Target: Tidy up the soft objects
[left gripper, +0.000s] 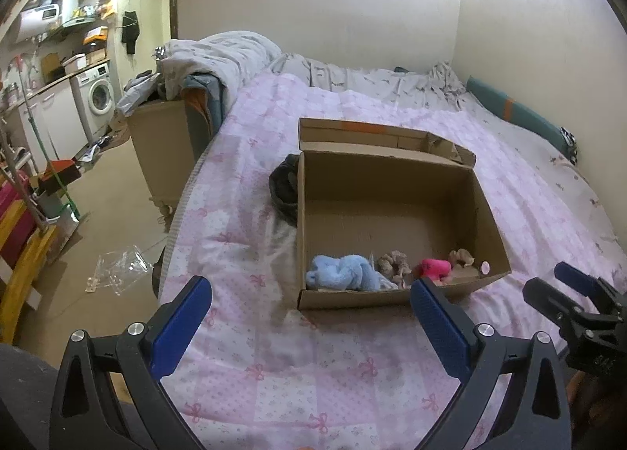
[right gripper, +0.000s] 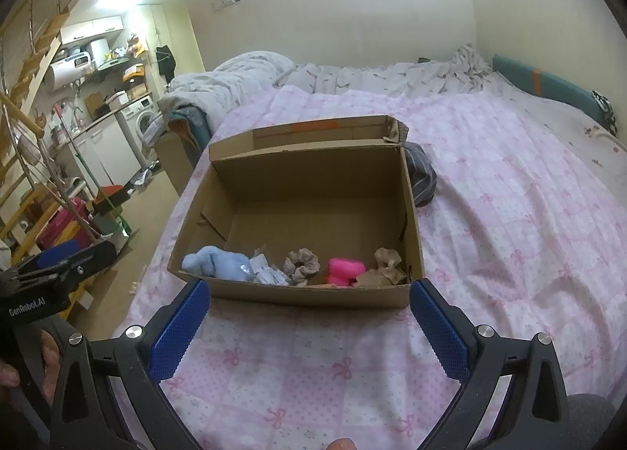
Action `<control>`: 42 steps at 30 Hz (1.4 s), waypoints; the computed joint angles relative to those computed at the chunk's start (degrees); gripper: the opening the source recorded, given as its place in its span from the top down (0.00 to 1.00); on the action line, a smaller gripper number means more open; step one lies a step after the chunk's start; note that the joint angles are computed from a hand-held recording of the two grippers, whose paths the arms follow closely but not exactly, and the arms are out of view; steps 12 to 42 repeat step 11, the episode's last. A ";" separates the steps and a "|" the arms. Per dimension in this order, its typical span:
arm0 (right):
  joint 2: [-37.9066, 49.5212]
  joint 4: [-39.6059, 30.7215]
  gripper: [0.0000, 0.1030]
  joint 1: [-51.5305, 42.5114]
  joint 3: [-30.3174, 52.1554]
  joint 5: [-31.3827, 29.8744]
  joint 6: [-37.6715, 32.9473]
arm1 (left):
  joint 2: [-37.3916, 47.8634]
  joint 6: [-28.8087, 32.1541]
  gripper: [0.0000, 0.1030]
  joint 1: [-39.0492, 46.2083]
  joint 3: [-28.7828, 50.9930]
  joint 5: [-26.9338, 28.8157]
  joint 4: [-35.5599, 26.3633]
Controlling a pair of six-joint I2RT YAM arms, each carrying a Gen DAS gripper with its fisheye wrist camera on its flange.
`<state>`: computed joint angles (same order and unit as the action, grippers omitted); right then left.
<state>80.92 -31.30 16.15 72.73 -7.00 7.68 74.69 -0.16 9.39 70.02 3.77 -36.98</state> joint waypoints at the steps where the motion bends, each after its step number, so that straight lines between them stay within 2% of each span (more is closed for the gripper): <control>1: 0.00 0.12 0.00 -0.07 -0.05 -0.15 0.12 | 0.17 -0.02 0.02 -0.08 0.20 0.01 -0.12; 6: 0.59 -0.31 0.00 -0.14 -0.06 1.17 -0.21 | 0.91 -0.45 0.02 -0.89 0.36 -0.45 -0.36; 11: 0.31 -0.15 0.00 -1.57 -0.35 -0.78 0.09 | 0.82 -2.18 0.02 -1.86 -0.27 -1.96 0.84; 42: 0.31 -0.15 0.00 -1.57 -0.35 -0.78 0.09 | 0.82 -2.18 0.02 -1.86 -0.27 -1.96 0.84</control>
